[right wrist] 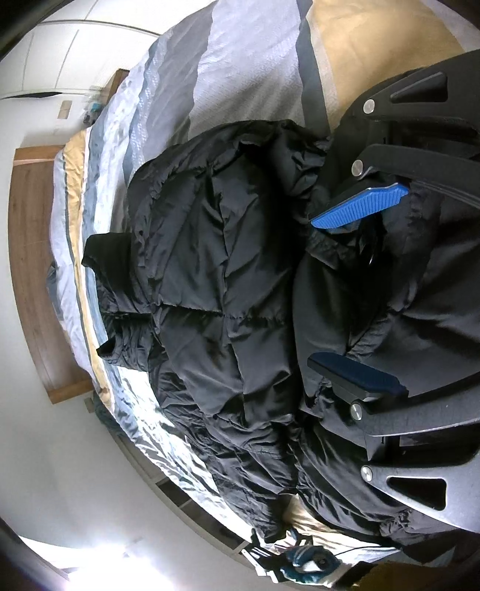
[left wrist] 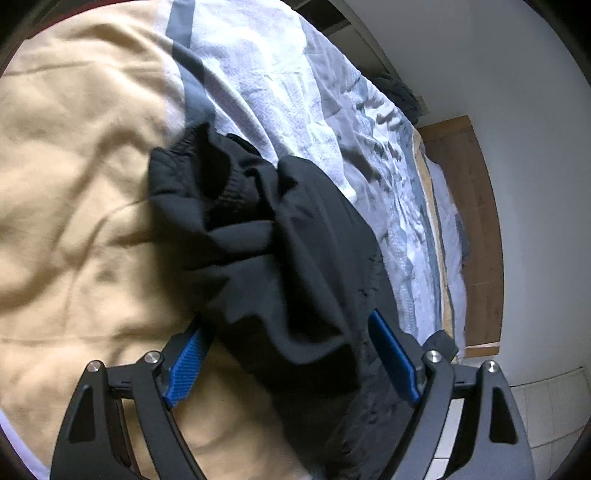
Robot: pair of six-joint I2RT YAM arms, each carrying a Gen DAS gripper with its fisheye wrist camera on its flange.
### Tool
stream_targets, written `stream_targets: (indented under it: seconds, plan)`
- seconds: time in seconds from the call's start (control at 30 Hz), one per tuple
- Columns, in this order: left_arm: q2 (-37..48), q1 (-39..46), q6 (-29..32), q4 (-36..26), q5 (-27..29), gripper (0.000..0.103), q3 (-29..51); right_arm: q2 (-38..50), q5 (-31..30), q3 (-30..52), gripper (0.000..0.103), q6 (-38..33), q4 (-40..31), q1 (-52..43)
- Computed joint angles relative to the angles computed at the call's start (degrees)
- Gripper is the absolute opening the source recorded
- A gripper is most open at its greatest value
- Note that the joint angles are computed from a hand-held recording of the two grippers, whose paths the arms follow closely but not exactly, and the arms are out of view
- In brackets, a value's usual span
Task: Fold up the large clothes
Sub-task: 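Grasp the other sleeve cuff with the left tool, then fold the gripped sleeve across the coat body with the left tool and release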
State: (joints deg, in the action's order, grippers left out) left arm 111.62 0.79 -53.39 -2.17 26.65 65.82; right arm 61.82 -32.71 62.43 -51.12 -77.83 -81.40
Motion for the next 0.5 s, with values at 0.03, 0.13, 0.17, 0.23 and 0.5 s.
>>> stream_targets:
  seconds: [0.03, 0.13, 0.17, 0.23, 0.5]
  plan:
    - [0.27, -0.22, -0.52, 0.25, -0.25, 0.082, 0.35, 0.13, -0.11, 0.23, 0.069, -0.58, -0.22, -0.47]
    - [0.83, -0.63, -1.1, 0.77, -0.75, 0.067, 1.03, 0.2, -0.24, 0.84, 0.069, -2.05, -0.79, -1.89]
    - [1.1, -0.64, -1.1, 0.6, -0.58, 0.055, 1.31, 0.13, -0.26, 0.94, 0.069, -2.49, -0.85, -2.25]
    - [1.89, -0.55, -1.27, 0.44, 0.38, 0.041, 1.78, -0.24, -0.2, 1.13, 0.069, -3.39, -1.15, -2.86]
    - [1.31, -1.57, 2.69, -1.77, -1.17, 0.017, 3.13, -3.28, -0.07, 0.57, 0.07, -7.96, -2.73, -4.98]
